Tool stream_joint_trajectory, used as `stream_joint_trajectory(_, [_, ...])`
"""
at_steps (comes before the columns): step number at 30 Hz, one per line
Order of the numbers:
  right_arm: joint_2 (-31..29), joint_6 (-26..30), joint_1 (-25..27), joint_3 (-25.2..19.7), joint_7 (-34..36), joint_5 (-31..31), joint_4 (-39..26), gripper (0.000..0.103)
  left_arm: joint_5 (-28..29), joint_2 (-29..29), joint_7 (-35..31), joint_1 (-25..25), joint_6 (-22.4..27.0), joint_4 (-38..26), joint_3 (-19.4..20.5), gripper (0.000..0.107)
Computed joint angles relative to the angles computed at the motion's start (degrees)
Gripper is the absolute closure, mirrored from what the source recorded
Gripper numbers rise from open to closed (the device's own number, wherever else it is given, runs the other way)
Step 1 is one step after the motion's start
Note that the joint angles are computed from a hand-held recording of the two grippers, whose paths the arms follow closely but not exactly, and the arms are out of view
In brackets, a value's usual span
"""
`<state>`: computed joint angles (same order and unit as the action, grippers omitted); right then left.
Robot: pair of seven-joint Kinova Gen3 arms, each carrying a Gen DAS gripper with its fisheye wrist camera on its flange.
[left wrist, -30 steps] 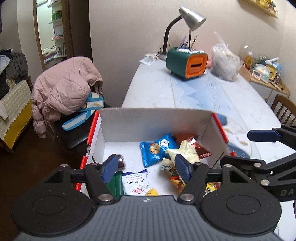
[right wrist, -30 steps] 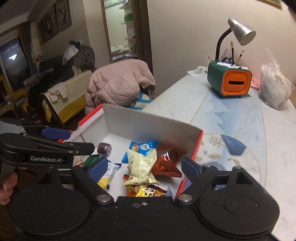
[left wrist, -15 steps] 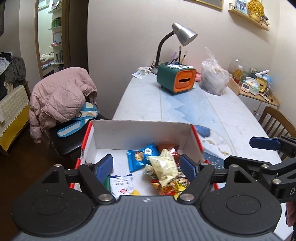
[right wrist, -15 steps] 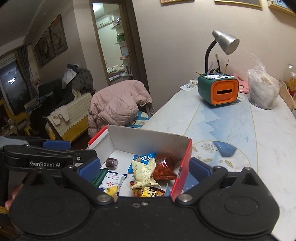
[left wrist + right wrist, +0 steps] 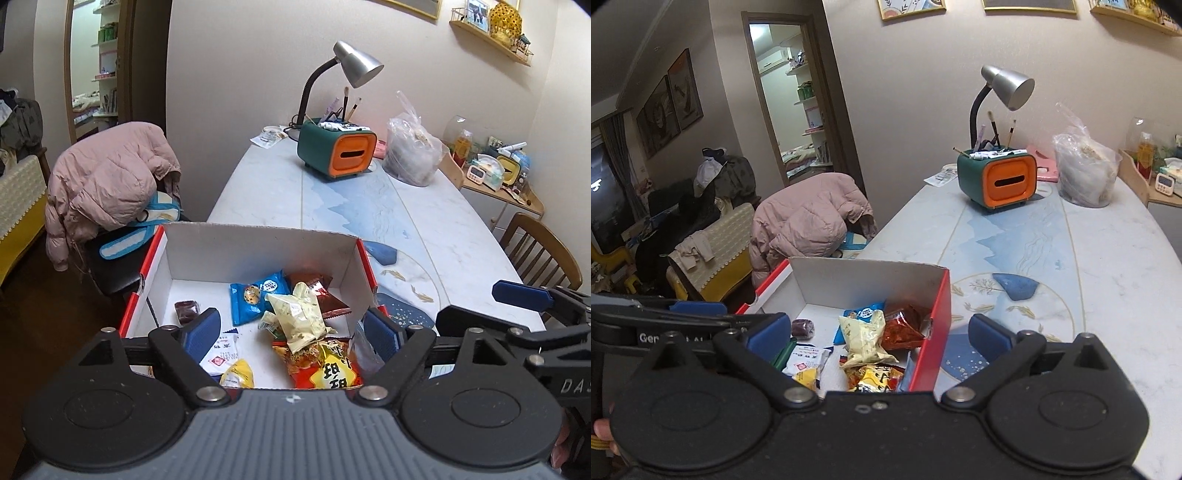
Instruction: Organize snacks
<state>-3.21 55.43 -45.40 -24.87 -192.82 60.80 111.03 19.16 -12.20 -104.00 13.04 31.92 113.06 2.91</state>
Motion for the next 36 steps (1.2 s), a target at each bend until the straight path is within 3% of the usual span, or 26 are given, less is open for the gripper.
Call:
stream_joint_trajectory(7, [0.44, 4.16, -1.56, -0.94, -3.28, 1.74, 0.19, 0.000, -3.46, -0.48, 4.43, -0.84, -0.09, 0.08, 2.09, 0.023])
stream_joint_trajectory(11, [0.08, 3.60, -1.69, -0.52, -3.67, 1.00, 0.45, 0.000, -4.48, -0.36, 5.90, -0.71, 0.23, -0.19, 2.22, 0.023])
stream_joint_trajectory(36, [2.44, 14.38, -6.41, -1.19, -9.44, 4.30, -0.21, 0.000, -4.81, -1.55, 4.95, 1.34, -2.41, 1.05, 1.68, 0.023])
